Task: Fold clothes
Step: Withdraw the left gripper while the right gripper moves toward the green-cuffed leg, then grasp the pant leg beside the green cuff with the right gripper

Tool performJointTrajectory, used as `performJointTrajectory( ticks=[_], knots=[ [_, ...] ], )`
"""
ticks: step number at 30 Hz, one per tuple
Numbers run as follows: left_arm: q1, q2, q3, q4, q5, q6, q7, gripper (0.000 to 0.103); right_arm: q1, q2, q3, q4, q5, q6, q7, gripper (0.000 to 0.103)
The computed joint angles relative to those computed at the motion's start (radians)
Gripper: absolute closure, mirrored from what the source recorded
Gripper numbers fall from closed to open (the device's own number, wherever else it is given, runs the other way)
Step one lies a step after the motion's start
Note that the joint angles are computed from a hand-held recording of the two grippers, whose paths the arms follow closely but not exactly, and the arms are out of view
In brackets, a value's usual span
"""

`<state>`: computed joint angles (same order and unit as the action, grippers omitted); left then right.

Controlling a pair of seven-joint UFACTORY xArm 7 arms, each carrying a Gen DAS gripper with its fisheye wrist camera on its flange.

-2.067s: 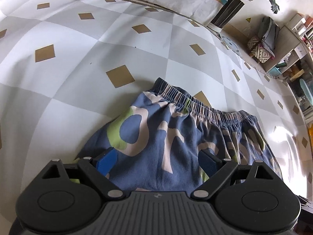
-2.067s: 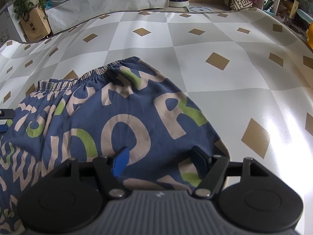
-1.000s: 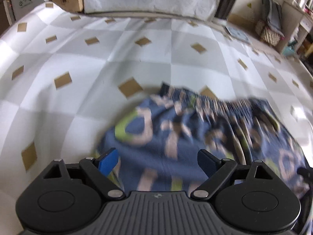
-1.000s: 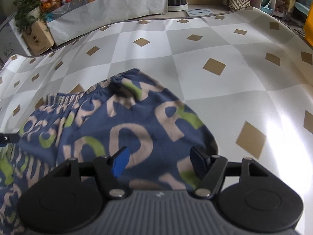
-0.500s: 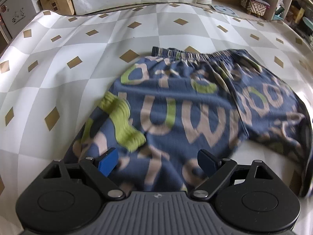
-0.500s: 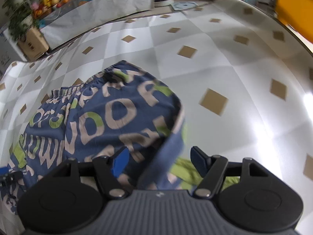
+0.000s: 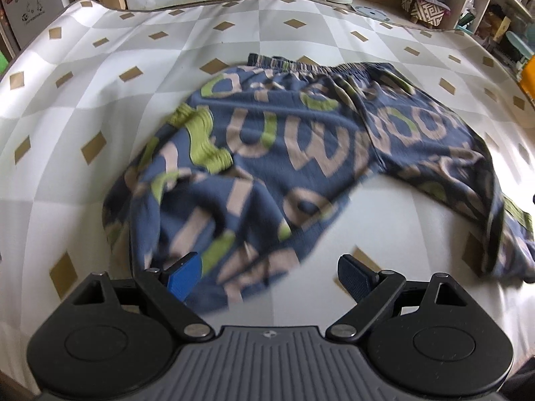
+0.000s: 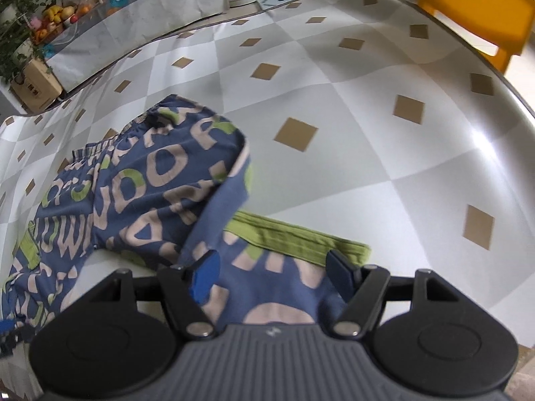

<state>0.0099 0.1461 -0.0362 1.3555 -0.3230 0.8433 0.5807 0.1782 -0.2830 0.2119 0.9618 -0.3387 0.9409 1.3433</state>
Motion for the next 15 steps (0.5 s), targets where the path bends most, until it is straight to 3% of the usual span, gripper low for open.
performJointTrajectory(
  ticks=[8, 15],
  knots=[
    [-0.022, -0.079, -0.003, -0.11, -0.022, -0.005, 0.057, 0.014, 0.004, 0.015, -0.016, -0.015, 0.02, 0.017, -0.059, 0.034],
    [-0.042, -0.036, -0.007, -0.071, -0.016, 0.015, 0.009, 0.014, -0.001, 0.068, -0.029, -0.004, 0.003, -0.002, -0.103, 0.032]
  ],
)
